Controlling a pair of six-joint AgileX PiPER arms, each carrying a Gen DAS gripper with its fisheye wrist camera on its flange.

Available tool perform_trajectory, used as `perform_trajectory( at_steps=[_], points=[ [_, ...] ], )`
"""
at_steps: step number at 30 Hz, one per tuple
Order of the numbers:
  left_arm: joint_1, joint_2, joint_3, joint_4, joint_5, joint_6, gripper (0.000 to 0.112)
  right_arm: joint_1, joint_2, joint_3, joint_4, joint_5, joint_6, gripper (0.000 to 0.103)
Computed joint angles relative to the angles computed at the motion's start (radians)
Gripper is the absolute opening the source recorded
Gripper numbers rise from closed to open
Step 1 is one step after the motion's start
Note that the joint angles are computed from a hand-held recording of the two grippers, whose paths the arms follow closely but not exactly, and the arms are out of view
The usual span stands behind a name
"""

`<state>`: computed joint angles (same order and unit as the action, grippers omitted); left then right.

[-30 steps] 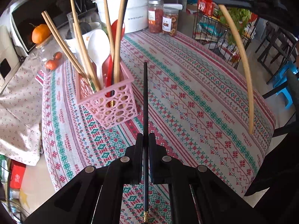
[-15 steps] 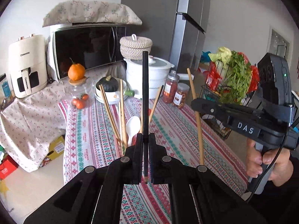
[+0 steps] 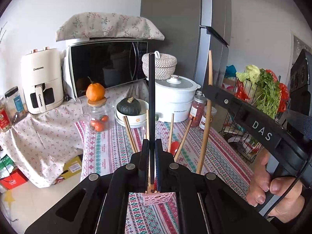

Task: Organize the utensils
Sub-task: 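Lower both chopsticks into the pink basket and open both tools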

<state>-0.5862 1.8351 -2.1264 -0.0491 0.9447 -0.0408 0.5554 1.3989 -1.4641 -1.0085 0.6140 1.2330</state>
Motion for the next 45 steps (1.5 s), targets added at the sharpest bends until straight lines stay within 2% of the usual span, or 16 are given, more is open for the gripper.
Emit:
perform_trajectory(
  at_steps=[2,5,12,19,33,35,37,40,43,44,45],
  points=[
    [0.016,0.031,-0.036,-0.016,0.027,-0.004,0.005,0.03,0.038,-0.027,-0.12,0.037,0.091,0.006],
    [0.033,0.071,-0.078,-0.039,0.064,0.002,0.005,0.047,0.102,-0.07,-0.212,0.077,0.179,0.006],
    [0.075,0.148,-0.137,-0.109,0.12,0.015,0.005,0.038,0.194,-0.098,-0.265,0.113,0.274,0.007],
    [0.078,0.183,-0.163,-0.12,0.122,0.032,0.006,-0.011,0.191,-0.063,-0.192,0.068,0.271,0.007],
    [0.066,0.178,-0.141,-0.103,0.099,0.038,0.007,-0.052,0.135,-0.016,-0.025,-0.009,0.14,0.008],
    [0.068,0.172,-0.136,-0.111,0.1,0.036,0.007,-0.059,0.118,-0.008,-0.008,-0.027,0.129,0.01],
    [0.068,0.162,-0.126,-0.113,0.096,0.033,0.007,-0.064,0.1,-0.003,0.009,-0.039,0.117,0.021],
    [0.061,0.141,-0.101,-0.109,0.087,0.029,0.014,-0.073,0.071,0.003,0.057,-0.06,0.075,0.032],
    [0.052,0.099,-0.039,-0.101,0.046,0.022,0.036,-0.086,0.036,0.009,0.146,-0.072,-0.004,0.039],
    [0.049,0.084,-0.019,-0.1,0.034,0.022,0.042,-0.084,0.027,0.005,0.166,-0.055,-0.031,0.04],
    [0.046,0.07,0.0,-0.099,0.023,0.023,0.043,-0.086,0.014,0.007,0.191,-0.051,-0.06,0.04]
  ],
)
